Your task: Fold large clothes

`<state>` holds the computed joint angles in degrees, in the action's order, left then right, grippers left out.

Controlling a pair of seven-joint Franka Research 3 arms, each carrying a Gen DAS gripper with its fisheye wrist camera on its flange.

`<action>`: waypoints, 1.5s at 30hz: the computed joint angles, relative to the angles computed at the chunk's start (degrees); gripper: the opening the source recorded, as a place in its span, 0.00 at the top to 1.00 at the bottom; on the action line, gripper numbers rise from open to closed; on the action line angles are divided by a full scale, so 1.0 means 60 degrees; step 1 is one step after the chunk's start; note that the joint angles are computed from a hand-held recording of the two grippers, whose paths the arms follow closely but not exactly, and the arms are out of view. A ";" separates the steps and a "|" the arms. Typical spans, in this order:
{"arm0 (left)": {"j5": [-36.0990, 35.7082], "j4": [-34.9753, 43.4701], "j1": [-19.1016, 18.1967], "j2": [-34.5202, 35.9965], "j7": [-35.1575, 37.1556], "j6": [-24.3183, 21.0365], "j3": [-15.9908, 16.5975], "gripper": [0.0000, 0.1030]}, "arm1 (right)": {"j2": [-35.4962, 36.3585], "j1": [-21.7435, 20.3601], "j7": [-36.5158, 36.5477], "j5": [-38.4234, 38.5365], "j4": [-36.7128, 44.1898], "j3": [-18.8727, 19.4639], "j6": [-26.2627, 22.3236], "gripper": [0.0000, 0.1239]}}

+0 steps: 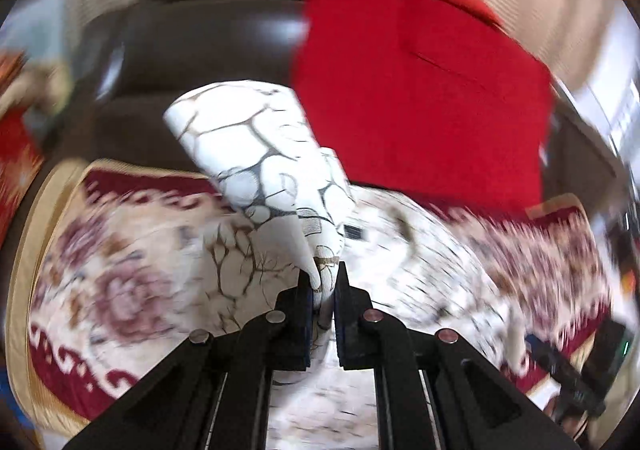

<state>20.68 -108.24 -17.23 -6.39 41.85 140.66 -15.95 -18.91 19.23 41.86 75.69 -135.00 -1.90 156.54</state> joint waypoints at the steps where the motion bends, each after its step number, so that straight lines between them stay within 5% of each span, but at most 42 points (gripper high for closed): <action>1: 0.0076 0.0340 -0.0147 0.0322 0.0265 -0.0132 -0.0157 0.91 | -0.0088 -0.0031 -0.0019 0.0052 -0.0074 -0.0041 0.0026 0.44; 3: 0.0200 0.1047 -0.0500 0.0983 0.0969 -0.0555 -0.0398 0.90 | -0.0218 -0.0103 -0.0026 0.0156 -0.0179 -0.0150 0.0017 0.44; 5: -0.0049 0.1417 -0.0824 0.1413 0.1777 -0.0767 -0.0521 0.76 | -0.0318 -0.0170 -0.0022 0.0226 -0.0265 -0.0216 0.0019 0.44; 7: -0.0538 0.1339 -0.1033 0.1456 0.2405 -0.0518 -0.0561 0.45 | -0.0380 -0.0255 0.0063 0.0189 -0.0311 -0.0263 -0.0003 0.44; 8: -0.0635 0.1080 -0.1082 0.1306 0.2527 -0.0187 -0.0534 0.38 | -0.0391 -0.0291 0.0117 0.0156 -0.0326 -0.0288 -0.0034 0.44; 12: -0.0717 -0.0024 -0.1015 0.0474 0.2386 0.0737 -0.0340 0.35 | -0.0293 -0.0363 0.0310 0.0137 -0.0271 -0.0330 -0.0182 0.44; 25: 0.0178 -0.1971 0.0212 -0.0473 -0.0826 -0.1385 0.0023 0.33 | 0.0915 0.0027 -0.0369 -0.0122 0.0870 0.0364 -0.0466 0.44; 28: -0.0156 -0.1832 0.0142 0.0052 -0.0589 -0.2201 0.0051 0.32 | 0.1817 -0.0198 0.1585 -0.2109 0.1234 0.0602 -0.0946 0.45; 31: -0.0049 -0.1817 0.0056 0.0132 -0.0520 -0.2341 0.0032 0.32 | 0.2516 -0.0474 0.3568 -0.3887 0.1435 0.0714 -0.1433 0.61; 38: 0.0828 -0.0786 0.0105 0.0427 -0.0459 -0.2411 0.0048 0.32 | 0.2318 -0.0480 0.2534 -0.2898 0.1772 0.0645 -0.0918 0.60; 45: 0.0493 0.0310 0.0089 0.1941 -0.0317 -0.3006 0.0274 0.31 | 0.3817 -0.0819 0.4422 -0.4760 0.2899 0.0760 -0.1521 0.58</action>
